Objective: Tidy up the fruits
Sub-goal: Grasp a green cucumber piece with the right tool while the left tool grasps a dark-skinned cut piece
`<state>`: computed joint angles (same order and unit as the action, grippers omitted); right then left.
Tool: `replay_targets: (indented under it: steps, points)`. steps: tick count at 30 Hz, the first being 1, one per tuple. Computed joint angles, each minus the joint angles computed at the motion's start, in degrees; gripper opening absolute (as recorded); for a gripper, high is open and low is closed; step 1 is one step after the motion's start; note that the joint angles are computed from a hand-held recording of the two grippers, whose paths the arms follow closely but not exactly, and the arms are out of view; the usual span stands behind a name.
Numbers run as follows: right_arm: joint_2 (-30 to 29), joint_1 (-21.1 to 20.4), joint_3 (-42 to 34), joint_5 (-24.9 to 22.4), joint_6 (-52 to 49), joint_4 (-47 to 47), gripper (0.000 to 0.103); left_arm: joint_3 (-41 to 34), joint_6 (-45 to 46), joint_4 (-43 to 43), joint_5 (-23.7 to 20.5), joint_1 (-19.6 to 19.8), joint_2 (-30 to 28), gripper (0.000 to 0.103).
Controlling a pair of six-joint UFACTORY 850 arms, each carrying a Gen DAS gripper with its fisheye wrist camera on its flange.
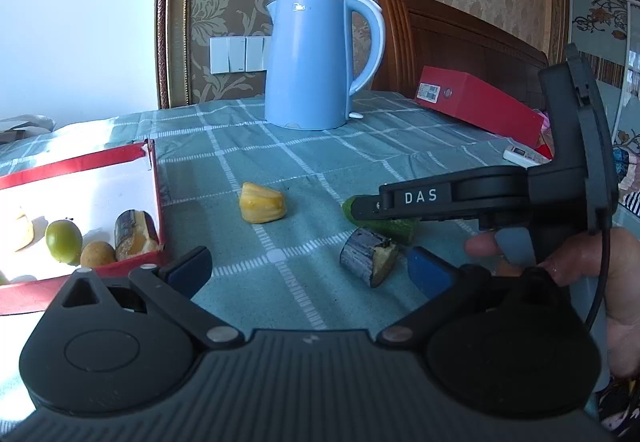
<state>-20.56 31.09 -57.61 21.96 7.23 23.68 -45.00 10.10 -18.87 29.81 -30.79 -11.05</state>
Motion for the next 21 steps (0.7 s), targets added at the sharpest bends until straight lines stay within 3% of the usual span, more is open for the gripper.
replay_targets:
  steps: [3,6,13,15,19,21]
  points:
    - [0.5,-0.8,0.7,0.3,2.6,0.4,0.042,-1.0,1.8,-1.8,0.9,-0.6,-0.9,0.103]
    - [0.6,0.0,0.8,2.1,-6.3,10.0,0.042,-2.7,4.2,-3.7,1.0,-1.3,-2.1,0.103]
    - [0.8,-1.3,1.4,1.3,1.7,3.5,0.042,-5.5,7.1,-0.3,0.7,-1.4,-5.4,0.100]
    - [0.8,-1.2,1.3,1.2,0.9,3.9,0.042,-6.1,5.3,2.9,-0.6,-0.6,-5.9,0.085]
    - [0.7,-0.9,1.3,1.3,-0.8,5.2,0.043,-7.7,-8.7,17.0,-4.6,1.6,-6.9,0.076]
    - [0.8,-0.9,1.3,1.3,-0.4,4.8,0.043,-8.2,-12.5,21.3,-5.6,2.0,-7.3,0.066]
